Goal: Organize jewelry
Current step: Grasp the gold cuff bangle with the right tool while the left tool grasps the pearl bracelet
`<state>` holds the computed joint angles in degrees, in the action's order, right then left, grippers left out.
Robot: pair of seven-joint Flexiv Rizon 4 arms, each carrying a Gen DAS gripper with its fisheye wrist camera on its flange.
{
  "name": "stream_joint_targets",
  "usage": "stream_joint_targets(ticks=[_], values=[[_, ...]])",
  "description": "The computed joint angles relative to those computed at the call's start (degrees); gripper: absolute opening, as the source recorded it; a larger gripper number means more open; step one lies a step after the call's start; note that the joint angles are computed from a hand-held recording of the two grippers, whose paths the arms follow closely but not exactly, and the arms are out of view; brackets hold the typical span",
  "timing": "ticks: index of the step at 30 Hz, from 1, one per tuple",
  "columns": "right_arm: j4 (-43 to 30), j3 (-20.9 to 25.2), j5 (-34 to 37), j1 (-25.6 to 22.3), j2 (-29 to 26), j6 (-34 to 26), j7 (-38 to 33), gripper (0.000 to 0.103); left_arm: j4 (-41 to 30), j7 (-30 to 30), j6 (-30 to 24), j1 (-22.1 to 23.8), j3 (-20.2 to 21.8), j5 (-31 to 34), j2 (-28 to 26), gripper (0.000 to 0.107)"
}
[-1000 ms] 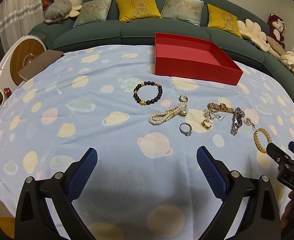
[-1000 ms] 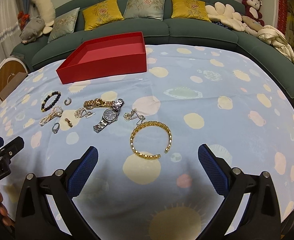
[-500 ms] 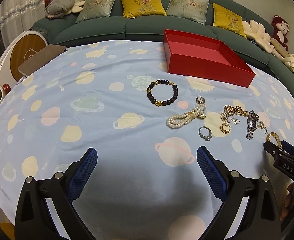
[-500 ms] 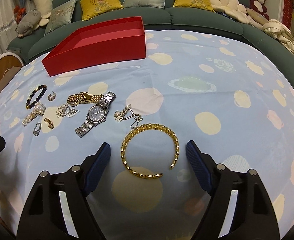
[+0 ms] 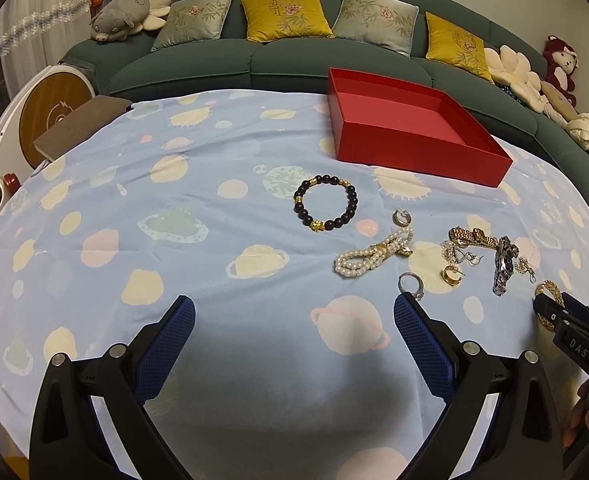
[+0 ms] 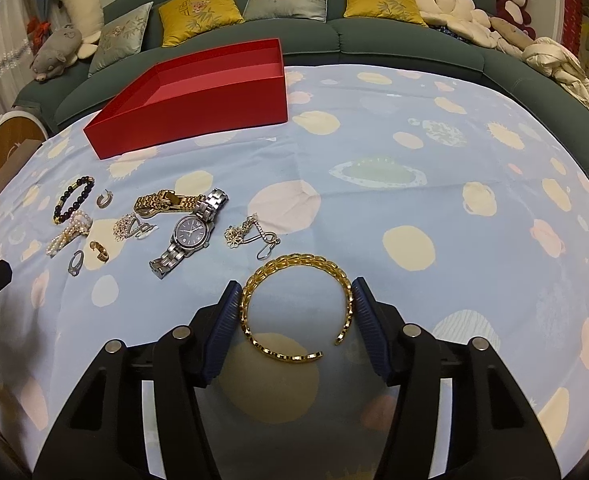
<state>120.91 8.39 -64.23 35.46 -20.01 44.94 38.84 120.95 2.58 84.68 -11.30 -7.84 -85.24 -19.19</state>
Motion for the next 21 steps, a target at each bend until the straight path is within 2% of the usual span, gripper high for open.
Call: stream_joint_targets(ticks=[4, 9, 11, 15, 16, 19, 20, 21], values=[[0.3, 0.0, -1.5, -0.1, 0.7, 1.0, 1.1, 0.055, -1.3, -0.2, -0.3, 0.0, -0.5, 2.6, -1.1, 0.097], [0.1, 0.3, -2.7, 0.0, 1.1, 1.3, 1.1, 0.055, -2.7, -10.3, -2.0, 2.0, -0.8, 13.5, -3.6, 0.097], [0.2, 0.3, -2.9, -0.1, 1.2, 1.4, 1.4, 0.055, -3.1, -11.9, -1.7, 2.9, -1.9, 15.1, -4.5, 0.097], [0.8, 0.4, -3.3, -0.5, 1.6, 2.3, 2.4, 0.055, -3.6, -7.6, 2.8, 5.4, -7.5, 12.8, -6.0, 0.096], [0.9, 0.5, -3.4, -0.5, 1.7, 2.3, 2.5, 0.055, -3.8, -6.3, 3.5, 6.0, -8.7, 12.3, -6.4, 0.091], [1.0, 0.5, -3.7, -0.7, 1.8, 2.6, 2.7, 0.055, -4.0, -9.7, 2.3, 6.0, -7.7, 18.5, -7.7, 0.081], [1.0, 0.5, -3.7, -0.8, 1.8, 2.8, 2.6, 0.055, -4.1, -10.4, 2.5, 6.7, -8.3, 20.1, -8.3, 0.079], [1.1, 0.5, -3.8, -0.9, 1.8, 3.0, 2.6, 0.055, -3.9, -8.0, 4.6, 7.8, -10.8, 17.9, -8.5, 0.078]])
